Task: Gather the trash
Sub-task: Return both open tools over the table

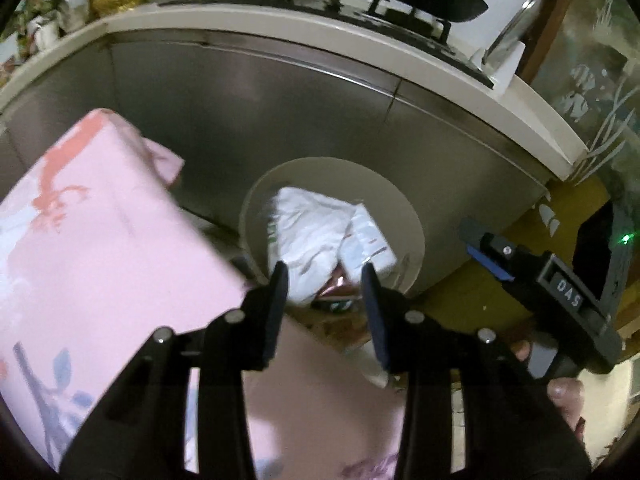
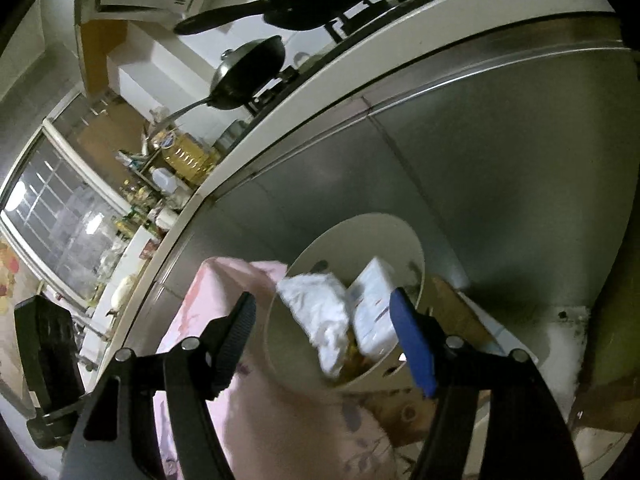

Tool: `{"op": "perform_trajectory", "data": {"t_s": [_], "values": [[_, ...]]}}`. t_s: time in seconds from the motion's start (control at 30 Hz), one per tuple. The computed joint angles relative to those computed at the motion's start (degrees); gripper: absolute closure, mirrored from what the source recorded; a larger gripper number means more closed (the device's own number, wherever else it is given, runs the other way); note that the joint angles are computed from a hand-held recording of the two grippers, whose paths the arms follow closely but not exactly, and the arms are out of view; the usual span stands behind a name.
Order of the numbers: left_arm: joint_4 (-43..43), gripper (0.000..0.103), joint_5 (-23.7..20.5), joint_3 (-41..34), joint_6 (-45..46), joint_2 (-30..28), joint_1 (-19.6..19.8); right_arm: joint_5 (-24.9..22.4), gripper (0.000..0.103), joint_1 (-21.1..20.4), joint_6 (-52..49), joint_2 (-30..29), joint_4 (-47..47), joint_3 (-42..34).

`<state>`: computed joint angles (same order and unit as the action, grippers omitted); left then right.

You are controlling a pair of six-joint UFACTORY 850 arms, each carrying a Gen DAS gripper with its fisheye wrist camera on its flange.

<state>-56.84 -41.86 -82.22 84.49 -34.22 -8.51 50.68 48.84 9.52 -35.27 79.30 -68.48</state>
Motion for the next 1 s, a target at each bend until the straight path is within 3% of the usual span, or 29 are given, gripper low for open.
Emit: {"op": "perform_trajectory", "data": {"t_s": [0.13, 0.3, 0.53, 0.63, 0.83, 1.0], "values": [[-4.7, 0.067, 5.2, 6.1, 7.1, 4.8, 1.9, 0.5, 0.036, 2.0, -0.1, -0.7, 1.2, -1.8], [-11.3, 0.067, 8.5, 11.2, 16.3, 9.1, 4.5, 0.4, 0.036, 3.9, -0.8, -1.9, 2.3, -4.6], [-18.6, 0.067, 9.4, 16.5, 26.1, 13.8, 8.3, 0.1, 0.036, 6.0, -6.2, -3.5, 4.5, -9.5], [-22.5, 0.052, 9.5, 18.2, 30.3, 15.3, 9.9, 0.0, 0.036, 6.7, -9.7, -4.5, 5.4, -12.3], [-29.5, 0.052, 9.5, 20.5, 37.6, 17.5, 14.3, -1.0, 0.036, 7.9, -17.0, -7.1, 6.7, -19.2], [-31.4, 0.051, 8.6, 20.1, 37.7, 17.6, 18.4, -2.2, 0.036, 8.7, -24.7, -10.2, 8.9, -26.0]]}}
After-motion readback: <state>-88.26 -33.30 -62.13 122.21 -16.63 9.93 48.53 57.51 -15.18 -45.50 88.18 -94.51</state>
